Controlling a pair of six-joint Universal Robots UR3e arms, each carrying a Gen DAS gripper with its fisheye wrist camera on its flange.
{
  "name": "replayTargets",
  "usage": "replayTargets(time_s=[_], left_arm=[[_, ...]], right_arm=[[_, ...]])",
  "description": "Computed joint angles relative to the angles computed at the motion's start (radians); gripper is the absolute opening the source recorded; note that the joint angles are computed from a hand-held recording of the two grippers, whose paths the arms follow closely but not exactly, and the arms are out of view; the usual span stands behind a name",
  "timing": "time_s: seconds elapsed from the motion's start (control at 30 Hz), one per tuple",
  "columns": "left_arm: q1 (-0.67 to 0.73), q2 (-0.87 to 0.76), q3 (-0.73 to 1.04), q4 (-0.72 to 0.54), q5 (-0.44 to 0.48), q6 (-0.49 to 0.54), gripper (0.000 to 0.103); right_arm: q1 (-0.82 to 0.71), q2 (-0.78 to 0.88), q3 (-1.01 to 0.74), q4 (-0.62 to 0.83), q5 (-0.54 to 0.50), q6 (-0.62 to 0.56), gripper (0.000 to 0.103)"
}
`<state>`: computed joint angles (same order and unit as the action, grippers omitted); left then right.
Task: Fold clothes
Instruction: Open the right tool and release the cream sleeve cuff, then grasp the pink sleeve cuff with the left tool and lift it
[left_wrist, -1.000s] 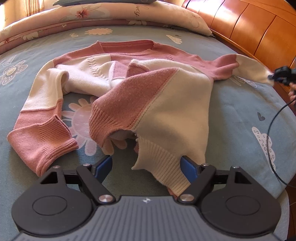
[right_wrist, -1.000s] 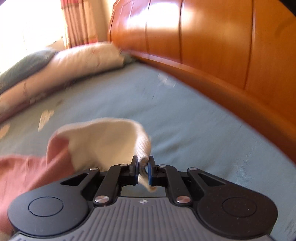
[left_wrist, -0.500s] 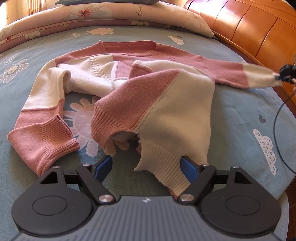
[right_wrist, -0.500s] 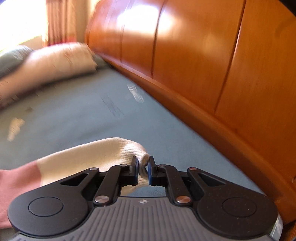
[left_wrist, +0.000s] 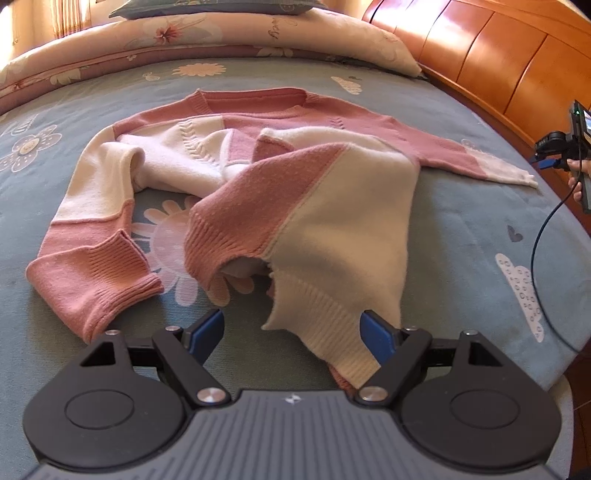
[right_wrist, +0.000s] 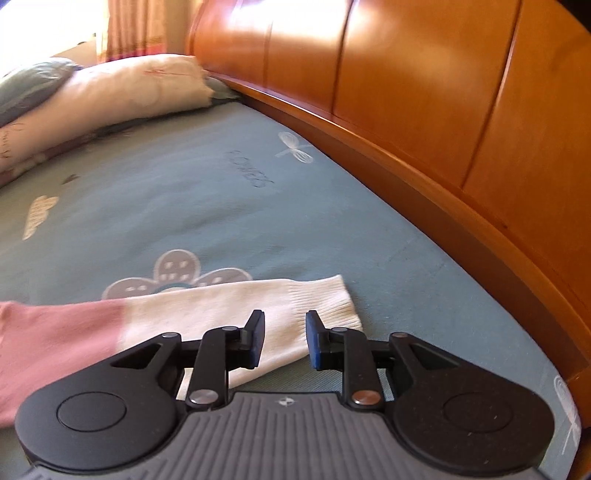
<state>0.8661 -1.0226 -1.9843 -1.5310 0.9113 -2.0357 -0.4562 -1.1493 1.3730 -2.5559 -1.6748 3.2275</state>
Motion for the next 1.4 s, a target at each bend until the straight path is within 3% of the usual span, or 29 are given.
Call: replayTargets(time_s=[0.07, 0.3, 0.37, 0.47, 0.67, 0.87, 1.0, 1.07, 1.17, 1.27, 1.4], left_arm=[[0.032, 0.034, -0.011, -0.034, -0.025, 0.031, 0.081], [0.159, 0.119, -0.015, -0.183, -0.088, 0.150, 0.081], [0.192, 0.138, -0.024, -0.208, -0.104, 0.192, 0.081], [0.214, 0.143, -0.042, -0.201, -0.104, 0.215, 0.081], [0.308, 0.155, -0.054, -0.288, -0.108, 0.309, 0.081], [0.427, 0.152, -0.061, -0.342, -0.128, 0.433, 0.081], [0.427, 0.025, -0.038, -0.181, -0.130, 0.276, 0.076], [0.420, -0.053, -0.009, -0.116, -0.135, 0.185, 0.058], [0.418, -0.112, -0.005, -0.014, -0.163, 0.088, 0.052], [0.395, -0.036, -0.139, 0.185, -0.197, 0.130, 0.052], [0.305, 0.031, -0.341, 0.557, -0.171, 0.167, 0.050]], right_arm=[[0.009, -0.036, 0.022, 0.007, 0.018, -0.011, 0.033], [0.066, -0.165, 0.097, 0.061, 0.088, -0.056, 0.035], [0.087, -0.197, 0.125, 0.072, 0.112, -0.054, 0.041], [0.120, -0.242, 0.166, 0.091, 0.147, -0.044, 0.042], [0.219, -0.389, 0.382, 0.075, 0.252, -0.002, 0.048], [0.488, -0.448, 0.617, -0.114, 0.159, 0.094, 0.048], [0.617, -0.426, 0.721, -0.255, 0.135, 0.231, 0.052], [0.661, -0.401, 0.744, -0.297, 0.129, 0.287, 0.054], [0.749, -0.352, 0.734, -0.344, 0.034, 0.305, 0.059], [0.771, -0.338, 0.713, -0.332, 0.013, 0.307, 0.065], [0.741, -0.362, 0.741, -0.344, 0.055, 0.331, 0.065]])
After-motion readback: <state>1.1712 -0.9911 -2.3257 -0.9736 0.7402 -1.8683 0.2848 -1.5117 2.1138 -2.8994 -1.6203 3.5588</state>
